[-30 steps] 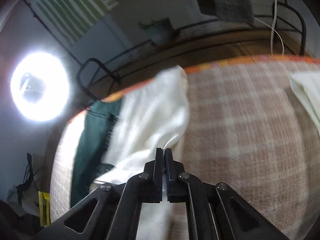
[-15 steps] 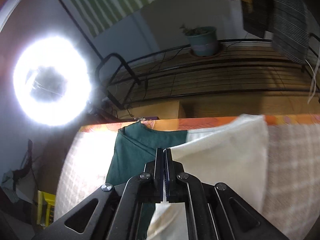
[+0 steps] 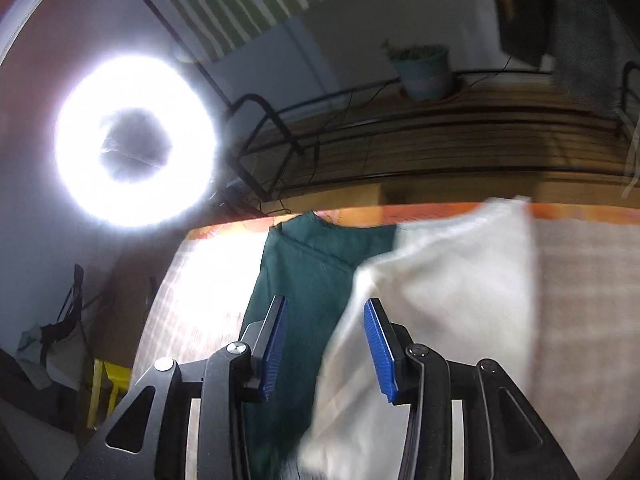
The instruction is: Fold small clothes
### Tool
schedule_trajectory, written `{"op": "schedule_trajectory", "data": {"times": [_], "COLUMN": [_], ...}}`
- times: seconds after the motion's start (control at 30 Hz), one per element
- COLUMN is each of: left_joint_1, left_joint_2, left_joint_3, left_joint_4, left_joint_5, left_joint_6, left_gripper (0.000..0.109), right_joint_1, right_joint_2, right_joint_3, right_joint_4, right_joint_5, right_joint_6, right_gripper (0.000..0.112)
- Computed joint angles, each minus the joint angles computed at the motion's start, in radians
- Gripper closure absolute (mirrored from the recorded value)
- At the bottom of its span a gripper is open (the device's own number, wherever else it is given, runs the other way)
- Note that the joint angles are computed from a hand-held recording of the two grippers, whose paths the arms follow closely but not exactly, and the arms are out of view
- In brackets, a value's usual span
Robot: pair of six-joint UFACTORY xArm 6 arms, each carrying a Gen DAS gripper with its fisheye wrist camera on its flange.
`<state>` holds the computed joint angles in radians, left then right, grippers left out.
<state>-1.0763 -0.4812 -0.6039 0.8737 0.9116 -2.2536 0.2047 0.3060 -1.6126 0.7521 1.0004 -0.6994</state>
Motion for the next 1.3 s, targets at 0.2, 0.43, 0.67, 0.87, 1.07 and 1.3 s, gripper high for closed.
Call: {"op": "schedule_trajectory", "data": {"times": [0.2, 0.43, 0.67, 0.87, 1.07, 1.3], "left_joint_1": [-0.029, 0.039, 0.09, 0.122, 0.079, 0.018], "left_joint_2": [-0.031, -0.065, -0.082, -0.045, -0.035, -0.071], "left_joint_3": [0.015, 0.102, 0.166, 0.163, 0.118, 0.101], "left_joint_4": [-0.037, -0.077, -0.071, -0.044, -0.031, -0.05], "left_joint_5": [0.06, -0.108, -0.258, -0.368, -0.291, -0.201], "left_joint_6": [0.02, 0.015, -0.034, -0.016, 0.015, 0.04], "left_gripper": [0.074, 0.065, 0.065, 0.098, 0.109, 0.109], "right_joint_1": [-0.17, -0.461, -0.57, -0.561, -0.628, -0.719], "right_joint_2": [-0.414, -0.717, -0.78, -0.785, -0.762, -0.778], "right_joint_3": [0.477, 0.852, 0.968, 0.999, 0.962, 0.94], "right_joint_4": [-0.099, -0.147, -0.175, -0.168, -0.125, -0.114], "right_joint_5": [0.077, 0.341, 0.448, 0.454, 0.521, 0.586], "right_joint_6": [-0.161, -0.319, -0.395, -0.432, -0.436, -0.506], "right_gripper": [0.07, 0.06, 0.062, 0.1, 0.112, 0.112]}}
